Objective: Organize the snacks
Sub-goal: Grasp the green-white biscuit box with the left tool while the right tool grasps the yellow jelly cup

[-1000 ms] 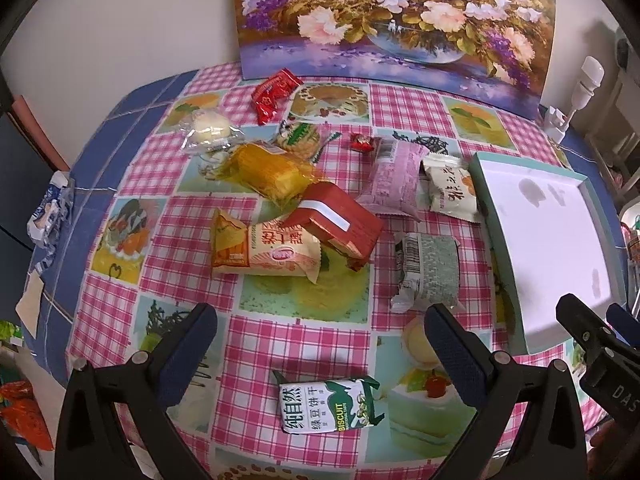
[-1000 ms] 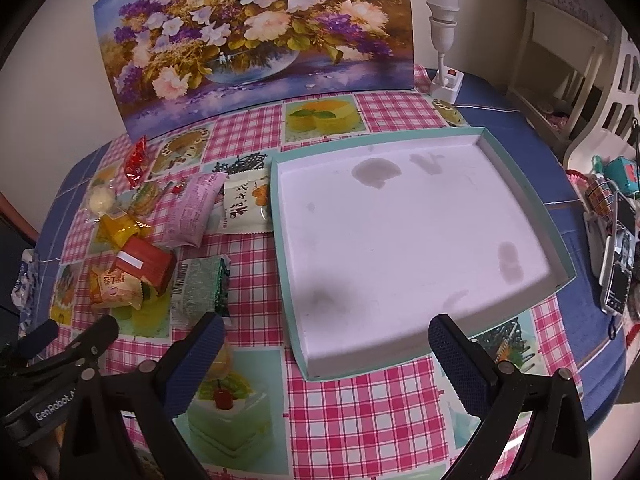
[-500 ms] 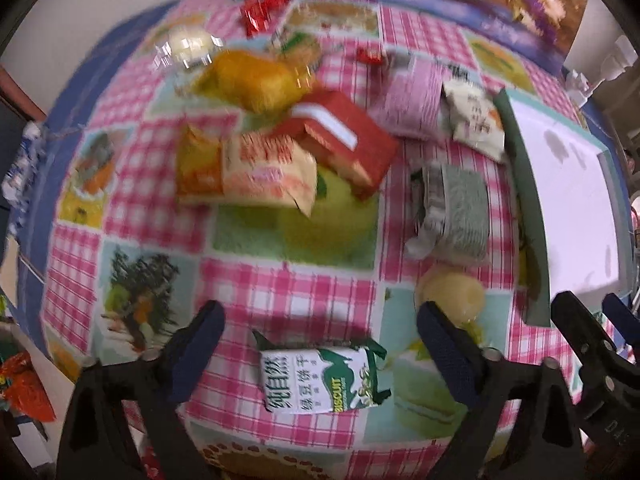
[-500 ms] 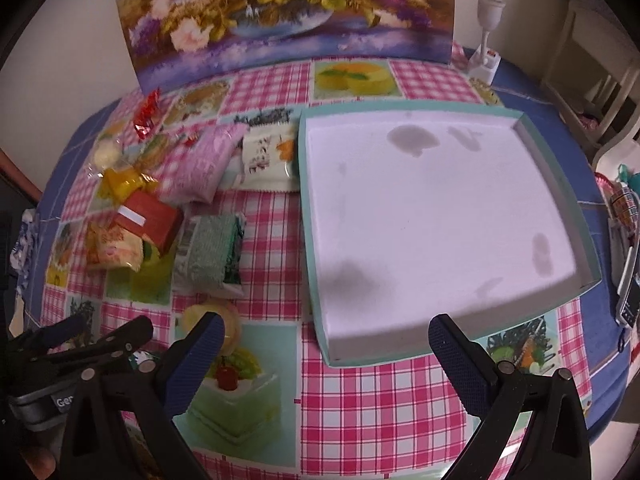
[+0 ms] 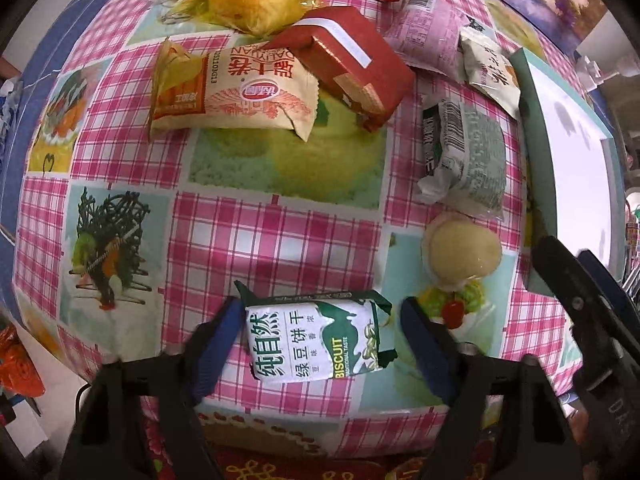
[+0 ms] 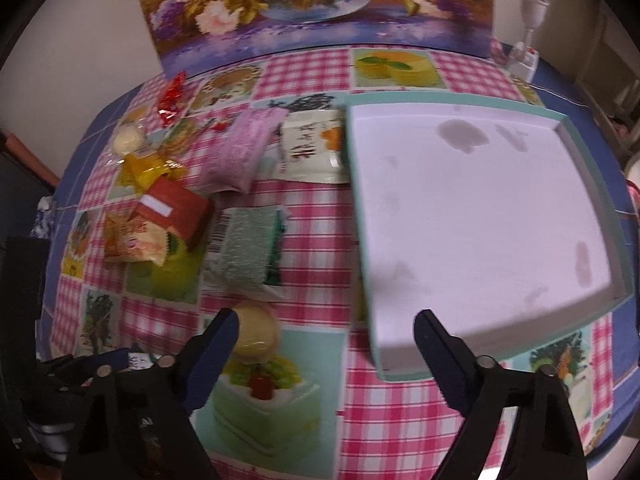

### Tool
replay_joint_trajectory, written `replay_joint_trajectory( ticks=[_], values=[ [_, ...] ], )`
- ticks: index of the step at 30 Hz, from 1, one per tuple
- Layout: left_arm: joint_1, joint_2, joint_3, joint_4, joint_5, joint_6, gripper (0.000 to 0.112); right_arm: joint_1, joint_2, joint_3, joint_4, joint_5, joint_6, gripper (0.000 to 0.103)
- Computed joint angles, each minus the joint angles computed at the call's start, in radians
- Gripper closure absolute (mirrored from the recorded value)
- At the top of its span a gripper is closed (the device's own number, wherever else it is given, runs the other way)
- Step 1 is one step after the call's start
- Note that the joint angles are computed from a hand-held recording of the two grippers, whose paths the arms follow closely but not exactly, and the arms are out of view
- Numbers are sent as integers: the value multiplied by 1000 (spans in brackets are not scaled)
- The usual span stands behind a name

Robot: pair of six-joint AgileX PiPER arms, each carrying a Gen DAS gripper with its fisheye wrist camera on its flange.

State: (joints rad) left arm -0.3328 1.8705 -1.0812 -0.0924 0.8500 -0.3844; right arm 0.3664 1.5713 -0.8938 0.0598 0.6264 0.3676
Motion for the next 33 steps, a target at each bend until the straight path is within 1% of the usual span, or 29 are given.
replay_joint_trajectory(
  ticks=[2, 3, 4, 6, 8, 10, 11, 13, 24, 25, 28, 29, 32, 33],
  values=[
    [-8, 0, 0, 8, 4, -13, 42, 7, 10, -6, 43, -5, -43, 21],
    [-6, -2, 3, 7, 5, -11, 44, 13, 15, -10, 59, -7, -60, 22],
    [-1, 0, -16, 6, 24, -7, 46, 22, 22, -16, 67, -9, -69, 24],
    [-1, -5, -21, 2, 30, -10, 49, 34, 28, -18, 81, -14, -86, 31],
    [4, -8, -17, -5, 27, -6, 49, 37, 40, -26, 117, -16, -118, 39],
    [20, -20, -8, -17, 27, 7, 50, 33, 47, -30, 144, -13, -138, 41],
    [28, -24, -5, -21, 24, 10, 50, 31, 45, -28, 151, -8, -143, 45],
    [59, -25, 6, -30, 7, 30, 50, 25, 57, -30, 173, -2, -160, 48],
    [214, -52, 31, -14, -65, 35, 50, 67, 99, -62, 181, 12, -191, 51],
    [225, -50, 25, -15, -63, 37, 50, 72, 103, -65, 174, 14, -187, 54],
    [261, -38, -2, -21, -50, 67, 50, 92, 132, -82, 160, 24, -180, 57],
    [264, -36, -7, -16, -45, 69, 49, 97, 142, -88, 154, 29, -176, 61],
    [257, -40, -17, 4, -34, 57, 49, 108, 167, -100, 152, 36, -179, 66],
    [244, -44, -21, 14, -27, 38, 49, 115, 173, -104, 140, 39, -170, 66]
  ],
)
